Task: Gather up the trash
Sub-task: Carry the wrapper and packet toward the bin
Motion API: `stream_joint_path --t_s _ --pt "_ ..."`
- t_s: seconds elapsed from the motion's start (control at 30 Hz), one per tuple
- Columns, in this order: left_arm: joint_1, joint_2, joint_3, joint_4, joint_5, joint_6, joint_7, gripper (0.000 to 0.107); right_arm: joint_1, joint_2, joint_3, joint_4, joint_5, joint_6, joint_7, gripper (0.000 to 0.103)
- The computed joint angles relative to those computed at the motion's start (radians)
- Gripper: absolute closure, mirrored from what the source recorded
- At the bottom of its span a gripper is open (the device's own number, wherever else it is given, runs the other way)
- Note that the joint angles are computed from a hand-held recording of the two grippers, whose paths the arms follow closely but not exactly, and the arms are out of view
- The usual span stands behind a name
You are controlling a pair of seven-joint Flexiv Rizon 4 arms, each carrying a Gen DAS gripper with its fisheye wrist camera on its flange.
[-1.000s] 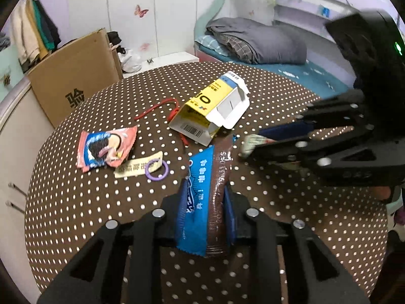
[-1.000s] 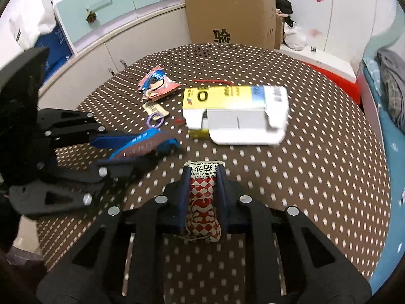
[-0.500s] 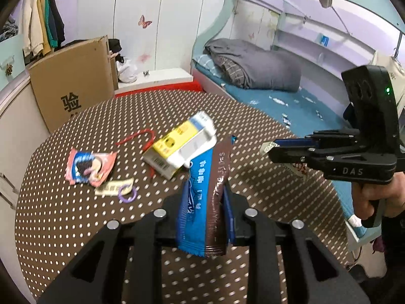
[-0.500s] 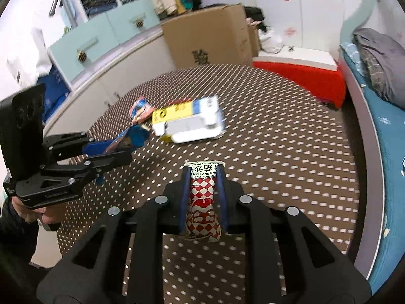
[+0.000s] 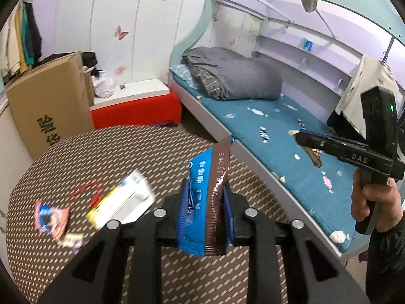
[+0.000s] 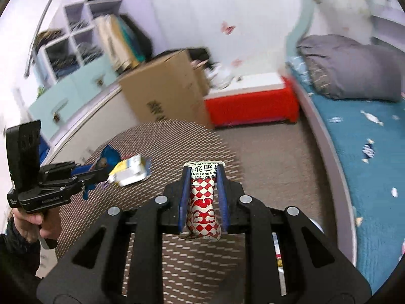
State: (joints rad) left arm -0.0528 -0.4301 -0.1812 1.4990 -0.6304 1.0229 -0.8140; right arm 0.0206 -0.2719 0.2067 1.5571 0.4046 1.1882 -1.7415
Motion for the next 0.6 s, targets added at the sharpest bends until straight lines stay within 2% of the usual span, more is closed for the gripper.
stream_joint_path --t_s 0.27,0.47,0.6 --pt "-0.076 -0.118 -0.024 -0.212 0.083 -0.077 -0.093 0.083 -0.068 0.028 -0.070 0.058 -0.014 0.070 0.116 0.082" --pt "-0.140 -0.222 -0.037 -0.381 0.139 -0.168 -0.155 0.083 -0.162 -0.002 -0.061 0.031 0.098 0.056 0.138 0.082" --pt "-0.184 -0.299 -0.028 -0.505 0.178 -0.236 -0.218 0.083 -0.195 -0.041 -0.067 -0.004 0.116 0.026 0.156 0.082"
